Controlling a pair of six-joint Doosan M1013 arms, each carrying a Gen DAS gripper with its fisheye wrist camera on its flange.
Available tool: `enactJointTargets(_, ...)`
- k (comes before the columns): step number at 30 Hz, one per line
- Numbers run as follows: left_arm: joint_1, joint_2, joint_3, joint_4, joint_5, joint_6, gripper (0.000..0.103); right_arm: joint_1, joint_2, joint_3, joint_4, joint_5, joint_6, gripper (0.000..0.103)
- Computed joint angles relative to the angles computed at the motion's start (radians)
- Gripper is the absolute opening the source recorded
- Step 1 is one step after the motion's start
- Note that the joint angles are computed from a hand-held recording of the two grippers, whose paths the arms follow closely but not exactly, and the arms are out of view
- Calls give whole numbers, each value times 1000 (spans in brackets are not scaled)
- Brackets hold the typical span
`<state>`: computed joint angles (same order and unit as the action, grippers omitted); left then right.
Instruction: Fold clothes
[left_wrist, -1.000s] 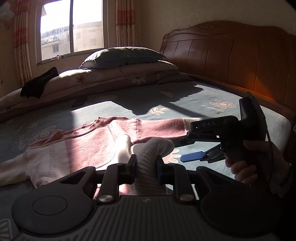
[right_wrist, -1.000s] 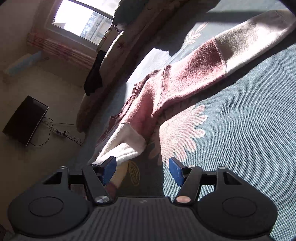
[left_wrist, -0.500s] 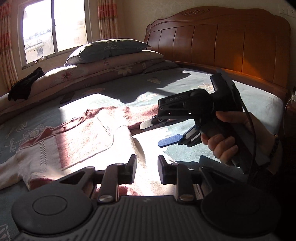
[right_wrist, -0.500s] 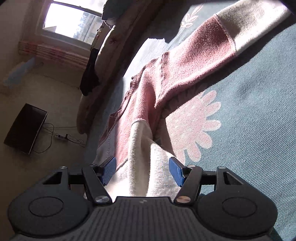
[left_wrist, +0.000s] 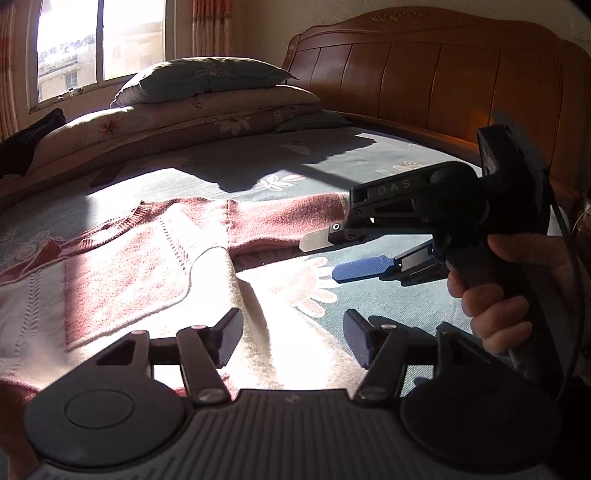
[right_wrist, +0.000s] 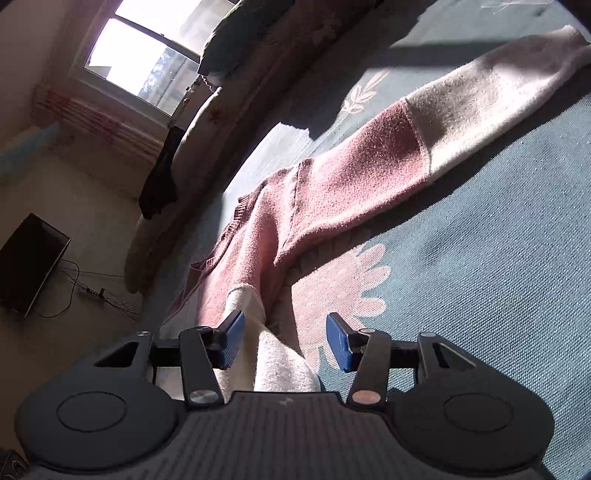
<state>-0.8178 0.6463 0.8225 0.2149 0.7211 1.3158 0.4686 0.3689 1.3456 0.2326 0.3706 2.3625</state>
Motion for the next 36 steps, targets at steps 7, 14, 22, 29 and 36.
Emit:
enactJointTargets(7, 38, -12, 56, -65, -96, 29, 76, 11, 12, -13, -11, 24, -52, 52)
enactJointTargets(14, 74, -39, 96, -135, -157, 7, 81, 1, 77, -125, -8, 115, 43, 52)
enactJointTargets(22, 93, -46, 113, -119, -165, -56, 81, -22, 243, -389, -102, 274, 232, 55)
enactJointTargets(29, 100, -35, 101, -123, -151, -76, 81, 13, 333, -542, -405, 425, 339, 16)
enactJointTargets(36, 106, -34, 101, -110, -151, -104, 81, 21, 391, -670, -640, 565, 257, 8)
